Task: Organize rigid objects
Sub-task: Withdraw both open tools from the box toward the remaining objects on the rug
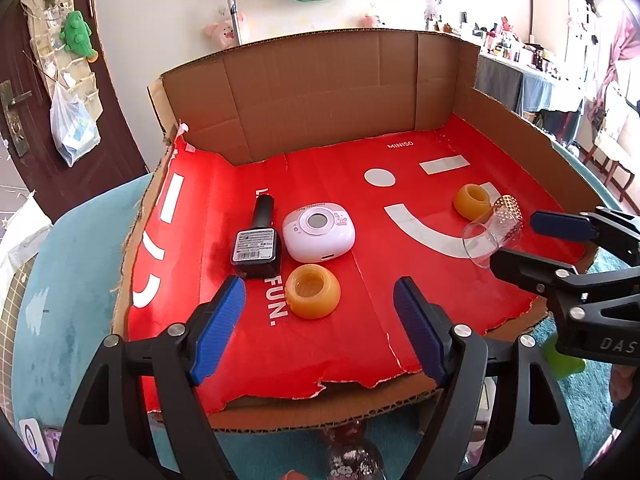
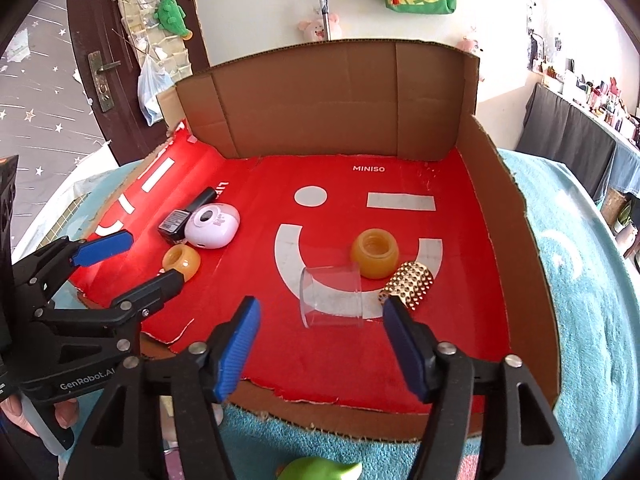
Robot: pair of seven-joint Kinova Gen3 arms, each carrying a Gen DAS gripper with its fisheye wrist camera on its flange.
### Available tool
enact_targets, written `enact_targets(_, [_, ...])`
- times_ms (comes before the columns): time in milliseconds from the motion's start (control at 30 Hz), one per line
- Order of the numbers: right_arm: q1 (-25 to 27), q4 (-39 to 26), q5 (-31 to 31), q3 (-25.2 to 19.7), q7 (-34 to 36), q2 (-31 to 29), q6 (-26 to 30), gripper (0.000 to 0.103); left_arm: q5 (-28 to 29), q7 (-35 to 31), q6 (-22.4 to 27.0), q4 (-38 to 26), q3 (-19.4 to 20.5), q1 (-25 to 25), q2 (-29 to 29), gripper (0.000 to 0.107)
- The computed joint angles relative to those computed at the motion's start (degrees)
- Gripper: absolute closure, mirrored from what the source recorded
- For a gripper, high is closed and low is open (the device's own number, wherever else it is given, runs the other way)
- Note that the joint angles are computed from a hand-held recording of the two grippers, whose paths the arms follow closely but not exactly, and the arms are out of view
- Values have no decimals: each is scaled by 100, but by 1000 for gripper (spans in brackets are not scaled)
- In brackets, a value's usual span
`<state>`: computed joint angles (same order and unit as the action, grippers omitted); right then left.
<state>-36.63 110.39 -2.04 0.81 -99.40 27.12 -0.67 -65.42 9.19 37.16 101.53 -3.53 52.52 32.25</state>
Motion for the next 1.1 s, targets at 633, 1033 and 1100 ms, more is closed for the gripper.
enact_targets(633, [235, 854, -268, -442, 419, -514, -992, 0, -740, 1029, 499, 440, 378, 105, -294, 7])
enact_targets(1033, [337, 1443, -610, -684, 680, -804, -1675, 0, -1178, 1724, 1016, 739, 784, 168, -422, 6])
enact_targets(1100, [436, 1538, -576, -792, 628, -844, -1779, 0, -1237, 1795, 1041, 791, 853, 165, -461, 6])
